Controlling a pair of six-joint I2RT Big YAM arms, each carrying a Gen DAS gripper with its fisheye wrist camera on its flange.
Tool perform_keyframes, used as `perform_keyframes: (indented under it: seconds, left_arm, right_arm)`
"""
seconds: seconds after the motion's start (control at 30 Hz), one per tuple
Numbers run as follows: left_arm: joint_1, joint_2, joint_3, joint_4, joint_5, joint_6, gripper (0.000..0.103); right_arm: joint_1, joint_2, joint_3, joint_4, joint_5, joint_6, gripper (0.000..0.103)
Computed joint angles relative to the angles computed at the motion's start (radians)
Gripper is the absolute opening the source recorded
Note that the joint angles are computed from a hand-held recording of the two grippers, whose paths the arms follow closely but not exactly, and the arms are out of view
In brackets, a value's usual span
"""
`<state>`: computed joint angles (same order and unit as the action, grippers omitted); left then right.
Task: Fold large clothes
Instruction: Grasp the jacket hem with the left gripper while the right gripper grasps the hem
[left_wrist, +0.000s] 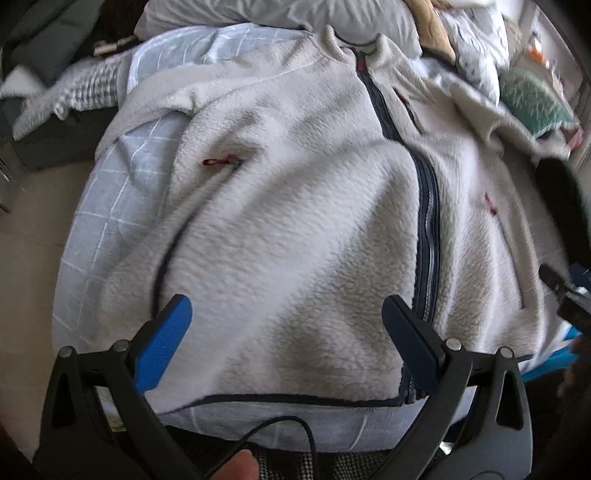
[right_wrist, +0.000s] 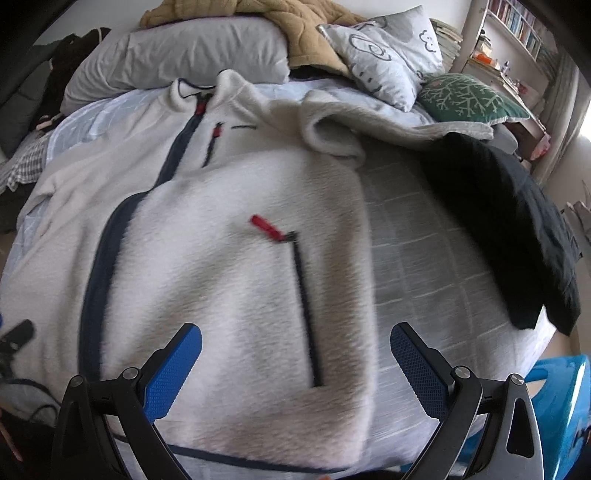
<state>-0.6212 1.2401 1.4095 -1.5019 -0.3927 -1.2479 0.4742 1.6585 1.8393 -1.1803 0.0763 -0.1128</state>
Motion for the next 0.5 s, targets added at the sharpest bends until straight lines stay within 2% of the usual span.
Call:
perform_keyframes:
  seconds: [0.1, 0.27, 0.3, 0.4, 0.5]
  left_arm:
    - [0.062, -0.108, -0.057, 0.056, 0.079, 0.04, 0.102]
    - [0.141, -0.227, -0.12, 0.021, 0.116, 0.079, 0.102]
    - [0.165, -0.25, -0.141, 0.016, 0.139, 0.091, 0.102]
    - [0.25, -0.326, -0.231, 0.055, 0.253, 0.11, 0.102]
    - [0.318, -0.392, -0.334, 0.124, 0.368, 0.101, 0.097]
  right_arm:
    - [-0.045, 0.03, 0.052, -0.059, -0.069, -0.011, 0.103]
    - [-0.135, 0.149, 0.206, -0.299, -0.281, 0.001, 0.103]
    - [-0.15, 0.159, 0.214, -0.319, -0.315, 0.003, 0.103]
    - [-0.174, 0.182, 0.234, -0.367, -0.357, -0.008, 0.103]
    - [-0.186, 0.211, 0.248, -0.418, -0.374, -0.005, 0.103]
